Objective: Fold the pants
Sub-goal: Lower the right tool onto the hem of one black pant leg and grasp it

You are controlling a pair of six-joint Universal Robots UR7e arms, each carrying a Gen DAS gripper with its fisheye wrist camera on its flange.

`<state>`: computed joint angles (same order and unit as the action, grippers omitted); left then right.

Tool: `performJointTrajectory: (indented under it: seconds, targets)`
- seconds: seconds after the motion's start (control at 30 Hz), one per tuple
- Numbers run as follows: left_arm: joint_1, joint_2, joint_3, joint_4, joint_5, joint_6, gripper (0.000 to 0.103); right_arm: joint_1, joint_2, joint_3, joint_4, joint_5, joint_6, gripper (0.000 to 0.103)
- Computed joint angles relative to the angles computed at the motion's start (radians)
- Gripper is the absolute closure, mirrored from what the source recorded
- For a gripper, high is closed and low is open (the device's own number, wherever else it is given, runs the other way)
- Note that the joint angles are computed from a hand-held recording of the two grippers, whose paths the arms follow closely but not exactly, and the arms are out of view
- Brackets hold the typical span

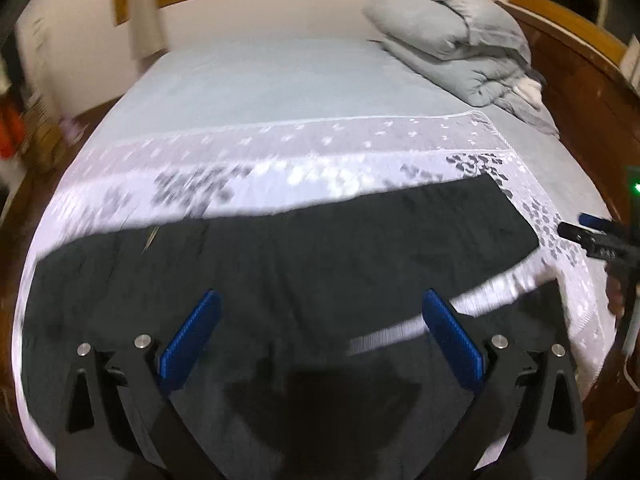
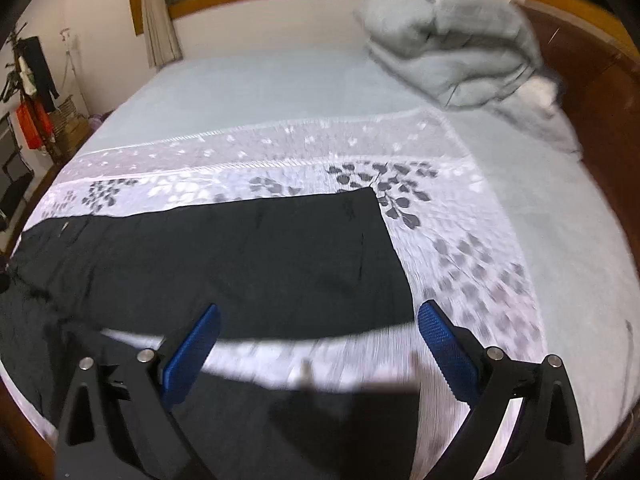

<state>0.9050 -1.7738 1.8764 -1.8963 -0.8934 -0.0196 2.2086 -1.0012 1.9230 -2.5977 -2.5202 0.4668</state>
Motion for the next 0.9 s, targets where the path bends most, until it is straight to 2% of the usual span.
performJointTrajectory:
  seconds: [0.07,0.13,0.2,0.27,0.37,0.47,0.57,0.7,0.77,0.8,0.83,0.87,0.9]
  targets:
    - [0.057,0.124,-0.048,-0.068,-0.048,0.074,0.003,-0.075,0.022,-0.043,0.009,0.013,-0.096,0.004]
    - [0.094,0.202,-0.074,-0.120,-0.083,0.124,0.003,-0.129,0.048,-0.067,-0.016,0.022,-0.170,0.004]
    - [0.128,0.287,-0.098,-0.176,-0.089,0.158,0.003,-0.170,0.069,-0.074,-0.060,0.037,-0.199,0.004]
    - [0.169,0.354,-0.141,-0.181,-0.144,0.170,0.003,-0.213,0.079,-0.076,-0.100,0.079,-0.230,0.004]
    - [0.225,0.454,-0.216,-0.184,-0.194,0.177,0.003,-0.261,0.087,-0.094,-0.096,0.150,-0.273,0.004]
    - [0.264,0.524,-0.293,-0.137,-0.240,0.209,0.003,-0.280,0.102,-0.108,-0.085,0.186,-0.326,0.004]
    - [0.289,0.564,-0.328,-0.141,-0.252,0.263,0.003,-0.298,0.120,-0.117,-0.088,0.203,-0.372,0.004]
    - [0.315,0.607,-0.381,-0.102,-0.316,0.300,0.003,-0.313,0.136,-0.115,-0.158,0.229,-0.410,0.004]
    - [0.323,0.616,-0.393,-0.081,-0.346,0.303,0.003,-0.315,0.142,-0.115,-0.193,0.238,-0.415,0.012]
    - [0.325,0.619,-0.397,-0.072,-0.362,0.304,0.003,-0.315,0.144,-0.118,-0.197,0.236,-0.411,0.020]
    - [0.330,0.623,-0.406,-0.053,-0.384,0.306,0.003,-0.318,0.143,-0.126,-0.187,0.237,-0.407,0.033]
    - [0.332,0.626,-0.411,-0.041,-0.394,0.308,0.003,-0.320,0.139,-0.129,-0.183,0.235,-0.398,0.039]
    - [0.333,0.628,-0.413,-0.030,-0.402,0.311,0.003,-0.323,0.128,-0.120,-0.196,0.249,-0.397,0.056]
